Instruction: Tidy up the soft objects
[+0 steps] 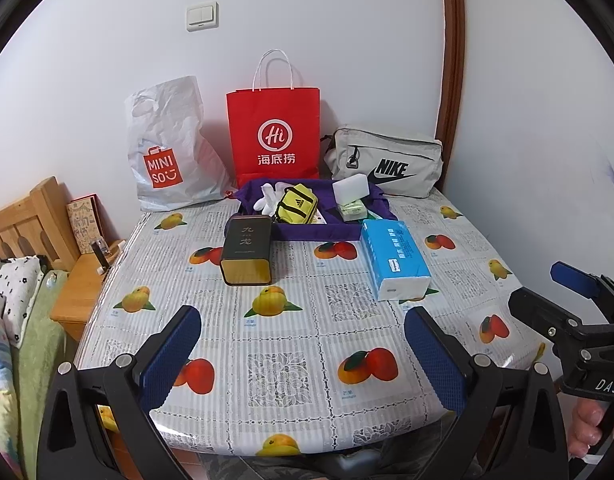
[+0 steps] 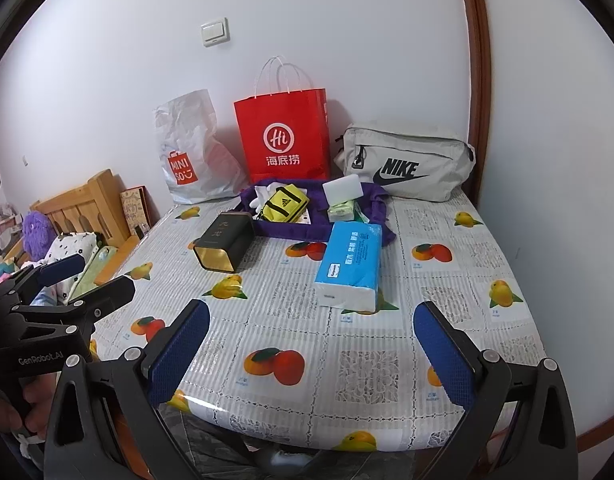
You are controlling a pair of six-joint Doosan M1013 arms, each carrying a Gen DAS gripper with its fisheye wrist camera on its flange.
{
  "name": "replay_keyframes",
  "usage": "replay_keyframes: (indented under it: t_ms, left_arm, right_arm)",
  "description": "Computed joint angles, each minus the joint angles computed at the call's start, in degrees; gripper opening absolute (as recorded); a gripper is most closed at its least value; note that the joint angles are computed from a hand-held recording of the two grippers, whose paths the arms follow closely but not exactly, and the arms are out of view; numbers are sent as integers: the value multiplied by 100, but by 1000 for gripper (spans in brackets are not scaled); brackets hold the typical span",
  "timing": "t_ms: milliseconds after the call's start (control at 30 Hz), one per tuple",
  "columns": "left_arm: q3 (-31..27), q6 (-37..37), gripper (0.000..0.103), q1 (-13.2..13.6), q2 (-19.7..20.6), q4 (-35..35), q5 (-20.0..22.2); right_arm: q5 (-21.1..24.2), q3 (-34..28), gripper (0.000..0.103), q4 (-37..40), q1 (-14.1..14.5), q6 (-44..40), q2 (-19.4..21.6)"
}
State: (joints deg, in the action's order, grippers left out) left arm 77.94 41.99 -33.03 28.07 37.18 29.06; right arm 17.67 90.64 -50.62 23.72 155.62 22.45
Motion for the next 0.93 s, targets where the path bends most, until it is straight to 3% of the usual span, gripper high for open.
replay_keyframes:
  t_ms: [933]
  left_arm:
    - [-10, 20, 103, 43, -21, 59, 38]
  right_arm:
    - [9, -15, 101, -9, 22, -78, 1]
